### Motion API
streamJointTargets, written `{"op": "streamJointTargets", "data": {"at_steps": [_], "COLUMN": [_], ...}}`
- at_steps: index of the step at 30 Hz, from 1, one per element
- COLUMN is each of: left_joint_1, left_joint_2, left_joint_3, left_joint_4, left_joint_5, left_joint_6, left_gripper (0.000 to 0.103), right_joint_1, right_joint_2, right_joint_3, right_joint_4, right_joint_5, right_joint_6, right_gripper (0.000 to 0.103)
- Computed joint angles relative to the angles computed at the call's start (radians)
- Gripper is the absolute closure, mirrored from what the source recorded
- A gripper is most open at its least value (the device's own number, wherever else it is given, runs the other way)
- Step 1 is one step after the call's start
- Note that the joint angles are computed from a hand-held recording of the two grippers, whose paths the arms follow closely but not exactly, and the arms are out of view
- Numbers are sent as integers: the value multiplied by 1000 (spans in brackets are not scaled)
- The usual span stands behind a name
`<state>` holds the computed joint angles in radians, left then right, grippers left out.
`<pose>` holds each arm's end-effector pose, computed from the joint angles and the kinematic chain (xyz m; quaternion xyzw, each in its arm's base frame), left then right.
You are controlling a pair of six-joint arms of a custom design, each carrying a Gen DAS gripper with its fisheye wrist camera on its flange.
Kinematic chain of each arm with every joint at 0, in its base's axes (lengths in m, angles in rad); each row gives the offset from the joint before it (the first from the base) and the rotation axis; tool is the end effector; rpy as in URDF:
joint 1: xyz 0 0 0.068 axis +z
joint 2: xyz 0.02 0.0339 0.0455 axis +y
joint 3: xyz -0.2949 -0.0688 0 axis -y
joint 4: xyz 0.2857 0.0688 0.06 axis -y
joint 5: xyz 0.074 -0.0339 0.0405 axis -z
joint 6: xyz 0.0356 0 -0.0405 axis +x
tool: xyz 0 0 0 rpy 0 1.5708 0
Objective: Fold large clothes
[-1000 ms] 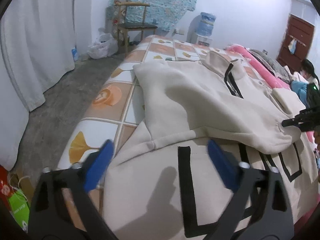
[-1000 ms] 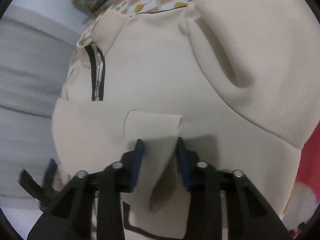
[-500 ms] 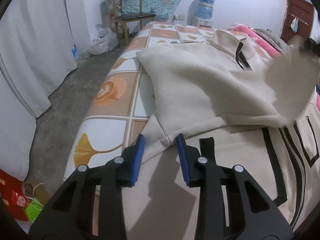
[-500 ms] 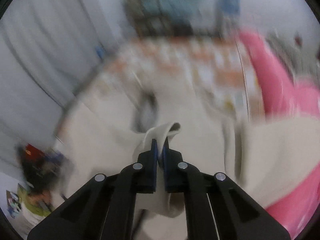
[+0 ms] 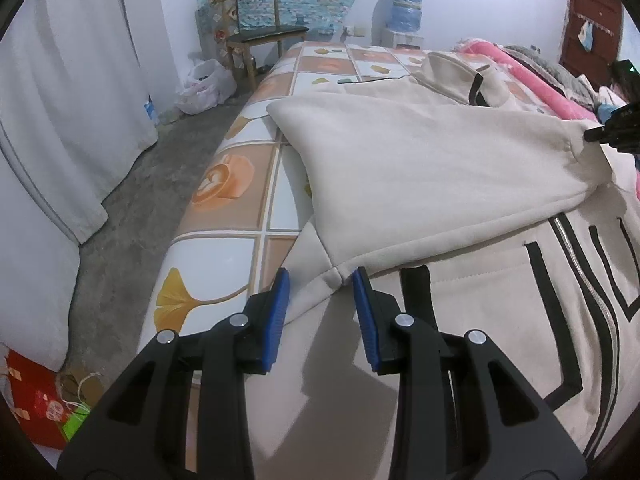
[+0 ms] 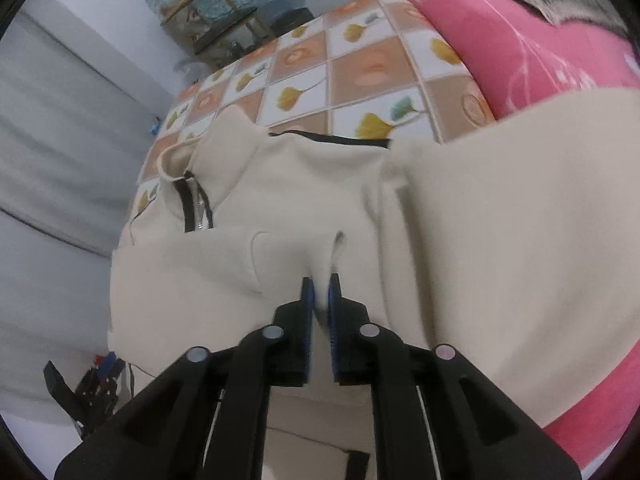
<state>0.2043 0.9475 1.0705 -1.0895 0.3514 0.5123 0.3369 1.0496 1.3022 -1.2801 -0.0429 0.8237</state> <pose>0.1837 0.0256 0.3591 0.1956 0.9209 -0.0535 0.3329 0.1802 0.0647 0.4050 0.2265 0.9361 0.1644 0.2130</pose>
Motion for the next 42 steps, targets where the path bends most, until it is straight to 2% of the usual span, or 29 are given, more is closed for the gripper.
{"op": "streamJointTargets", "data": {"at_steps": [2, 4, 5, 10, 12, 13, 14, 16, 18, 22, 26, 30, 34, 42], "left_joint_1": [1, 0, -7, -61, -79, -87, -89, -104, -107, -49, -23, -39, -34, -37], "left_joint_2": [-5, -16, -20, -31, -30, -28, -29, -40, -53, -38, 3, -15, -22, -35], "left_joint_3": [6, 8, 6, -6, -8, -10, -10, -12, -7, 31, 33, 6, 1, -17], "left_joint_4": [-7, -18, -17, 1, 18, 26, 26, 37, 49, 36, 20, 34, 28, 36], "left_joint_5": [10, 12, 0, -72, -97, -107, -107, -119, -126, -74, -56, -75, -68, -72], "left_joint_6": [21, 49, 55, 28, 16, 16, 18, 17, 18, 27, 34, 42, 57, 66], "left_gripper": [71, 71, 71, 71, 74, 78, 82, 89, 92, 93, 94, 94, 93, 91], "right_joint_1": [30, 78, 101, 212, 249, 270, 280, 299, 282, 307, 303, 242, 282, 198], "right_joint_2": [-27, -37, -36, -21, -18, -14, -12, 0, -29, -88, -108, -118, -118, -99], "right_joint_3": [-11, -19, -24, -58, -74, -78, -80, -59, -27, 50, 6, -107, -108, -142], "right_joint_4": [-11, -24, -40, -68, -69, -65, -60, -85, -86, -84, -91, -98, -101, -27], "right_joint_5": [20, 54, 72, 148, 180, 201, 206, 234, 202, 149, 104, 78, 154, 74], "right_joint_6": [7, 12, 11, 42, 40, 39, 31, 36, 53, 129, 181, 164, 169, 71], "right_gripper": [71, 65, 65, 65, 65, 71, 84, 98, 98, 98, 98, 98, 89, 86]}}
